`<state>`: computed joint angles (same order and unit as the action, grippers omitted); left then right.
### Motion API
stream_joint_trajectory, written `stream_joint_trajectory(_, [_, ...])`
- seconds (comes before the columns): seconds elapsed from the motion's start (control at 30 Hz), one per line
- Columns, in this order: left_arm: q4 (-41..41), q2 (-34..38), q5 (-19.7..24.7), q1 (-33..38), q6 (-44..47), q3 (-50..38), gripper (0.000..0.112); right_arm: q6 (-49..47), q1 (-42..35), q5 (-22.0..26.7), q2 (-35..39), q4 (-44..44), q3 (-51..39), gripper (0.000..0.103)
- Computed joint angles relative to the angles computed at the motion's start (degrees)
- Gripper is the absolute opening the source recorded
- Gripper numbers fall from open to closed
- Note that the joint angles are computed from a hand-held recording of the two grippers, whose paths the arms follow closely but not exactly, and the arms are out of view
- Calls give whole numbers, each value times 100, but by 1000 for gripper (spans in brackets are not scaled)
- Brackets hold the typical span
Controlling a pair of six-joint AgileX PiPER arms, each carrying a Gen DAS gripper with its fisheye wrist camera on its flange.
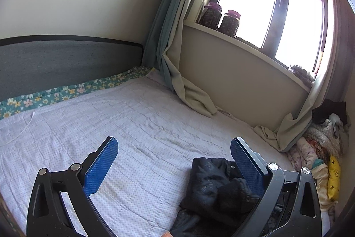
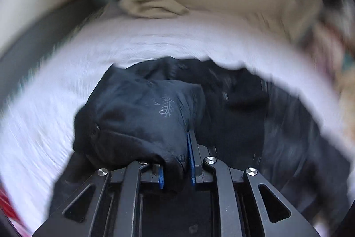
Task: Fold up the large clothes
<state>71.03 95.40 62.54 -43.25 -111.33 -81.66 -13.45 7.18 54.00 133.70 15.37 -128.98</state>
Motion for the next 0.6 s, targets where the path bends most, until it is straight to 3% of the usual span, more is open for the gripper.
stream_joint_trajectory(0.1, [-47, 105, -35, -8, 120, -113, 103, 54, -731, 1061, 630, 1211, -735, 12])
stream_joint_trajectory(0.17, [-76, 173, -36, -11, 201, -197, 103, 101, -1039, 1450, 897, 1567, -885, 17])
stream_joint_trajectory(0.23, [-116, 251, -25, -12, 291, -281, 103, -58, -1230, 1444, 763, 1679, -379, 41])
stream_joint_trajectory(0.3, [-188, 353, 4, -11, 415, -369, 103, -300, -1275, 1165, 485, 1612, 268, 48])
stream_joint_trajectory(0.43, [-338, 501, -50, 14, 583, -460, 103, -748, -1487, 1071, 102, 1551, 908, 48])
stream_joint_trajectory(0.6, [-448, 670, -131, 21, 790, -586, 103, -566, -2013, 1267, 125, 1842, 899, 48])
